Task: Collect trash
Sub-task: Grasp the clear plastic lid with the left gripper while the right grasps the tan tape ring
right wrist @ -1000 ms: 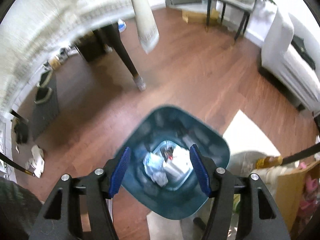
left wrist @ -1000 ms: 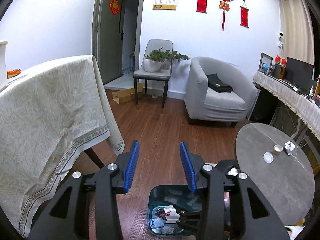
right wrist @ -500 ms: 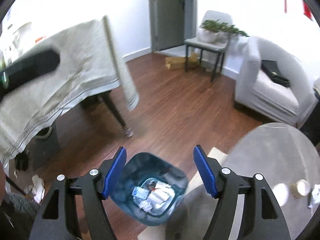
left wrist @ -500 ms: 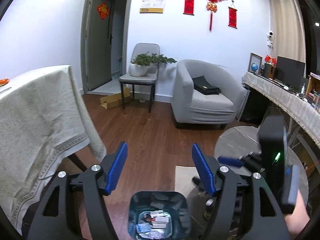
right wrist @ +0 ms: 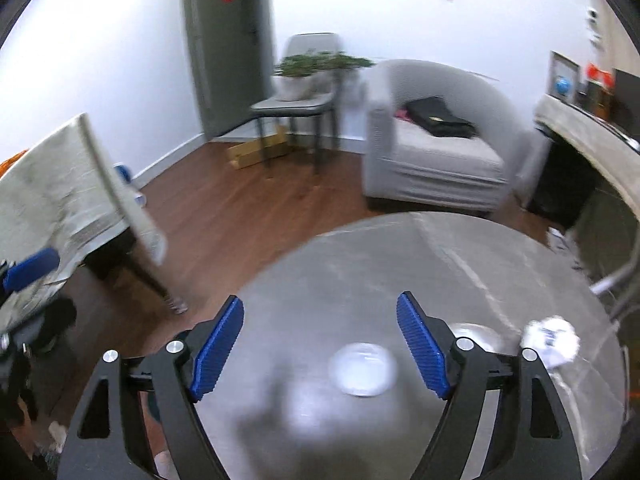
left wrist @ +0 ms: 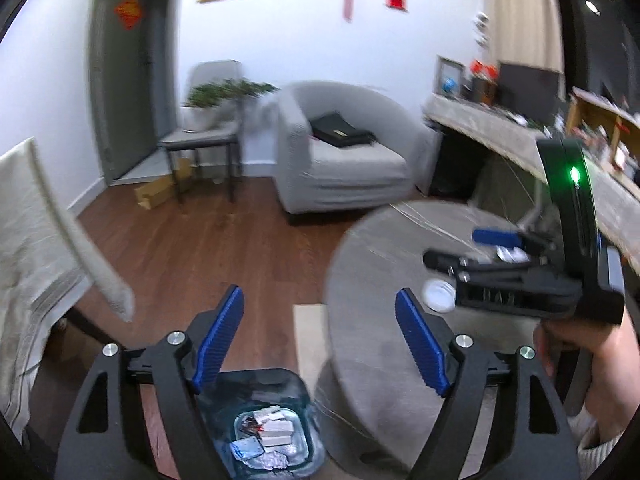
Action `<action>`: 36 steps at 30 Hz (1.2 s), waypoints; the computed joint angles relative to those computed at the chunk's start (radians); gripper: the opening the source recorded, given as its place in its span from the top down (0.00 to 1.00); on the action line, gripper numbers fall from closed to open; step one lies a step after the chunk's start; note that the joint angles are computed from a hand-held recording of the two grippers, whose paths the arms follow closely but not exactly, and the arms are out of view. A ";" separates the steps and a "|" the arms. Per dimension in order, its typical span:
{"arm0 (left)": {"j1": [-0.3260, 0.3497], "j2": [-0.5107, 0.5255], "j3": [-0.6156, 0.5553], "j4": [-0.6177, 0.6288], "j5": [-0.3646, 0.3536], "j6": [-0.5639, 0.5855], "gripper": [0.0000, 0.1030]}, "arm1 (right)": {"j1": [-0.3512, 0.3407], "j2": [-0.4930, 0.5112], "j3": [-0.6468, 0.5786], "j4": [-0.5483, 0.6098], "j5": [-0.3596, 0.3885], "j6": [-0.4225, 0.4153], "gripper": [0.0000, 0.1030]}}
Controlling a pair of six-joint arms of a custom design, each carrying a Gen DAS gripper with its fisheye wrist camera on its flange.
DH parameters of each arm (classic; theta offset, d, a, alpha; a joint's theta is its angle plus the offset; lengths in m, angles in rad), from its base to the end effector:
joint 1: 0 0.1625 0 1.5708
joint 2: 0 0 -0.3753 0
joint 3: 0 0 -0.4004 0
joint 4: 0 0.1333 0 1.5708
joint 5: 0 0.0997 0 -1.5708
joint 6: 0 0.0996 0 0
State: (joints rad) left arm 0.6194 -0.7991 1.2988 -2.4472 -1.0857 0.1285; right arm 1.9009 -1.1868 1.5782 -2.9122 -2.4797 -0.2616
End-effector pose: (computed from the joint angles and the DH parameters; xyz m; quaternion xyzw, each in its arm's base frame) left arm -0.4968 -0.5750 0.1944 0.4516 0.8410 -0.2609 0.1435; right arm 0.2523 -0.5674 0.4032 0.0409 -0.8228 0.4240 0.3761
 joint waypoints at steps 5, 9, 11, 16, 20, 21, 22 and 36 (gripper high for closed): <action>-0.006 0.077 -0.050 0.058 -0.057 0.051 0.21 | -0.036 -0.074 0.065 -0.038 -0.043 0.005 0.19; -0.010 0.153 -0.117 0.103 -0.089 0.072 0.21 | -0.061 -0.125 0.102 -0.032 -0.040 0.037 0.19; -0.010 0.188 -0.153 0.132 -0.099 0.083 0.21 | -0.069 -0.140 0.112 -0.023 -0.033 0.049 0.19; -0.010 0.262 -0.218 0.192 -0.122 0.088 0.21 | -0.089 -0.173 0.141 -0.009 -0.018 0.068 0.18; -0.004 0.304 -0.263 0.227 -0.158 0.052 0.23 | -0.104 -0.195 0.159 0.002 0.002 0.099 0.18; -0.003 0.313 -0.276 0.234 -0.163 0.050 0.25 | -0.105 -0.202 0.163 0.010 0.007 0.104 0.18; -0.003 0.320 -0.285 0.243 -0.166 0.048 0.28 | -0.106 -0.204 0.165 0.016 0.012 0.110 0.18; -0.004 0.344 -0.321 0.287 -0.146 0.069 0.59 | -0.125 -0.209 0.174 0.061 -0.005 0.125 0.17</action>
State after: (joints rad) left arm 0.6155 -0.4550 0.9780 -2.1601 -1.2317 0.1971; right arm 1.7764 -1.3962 1.7517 -2.8511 -2.4845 -0.1367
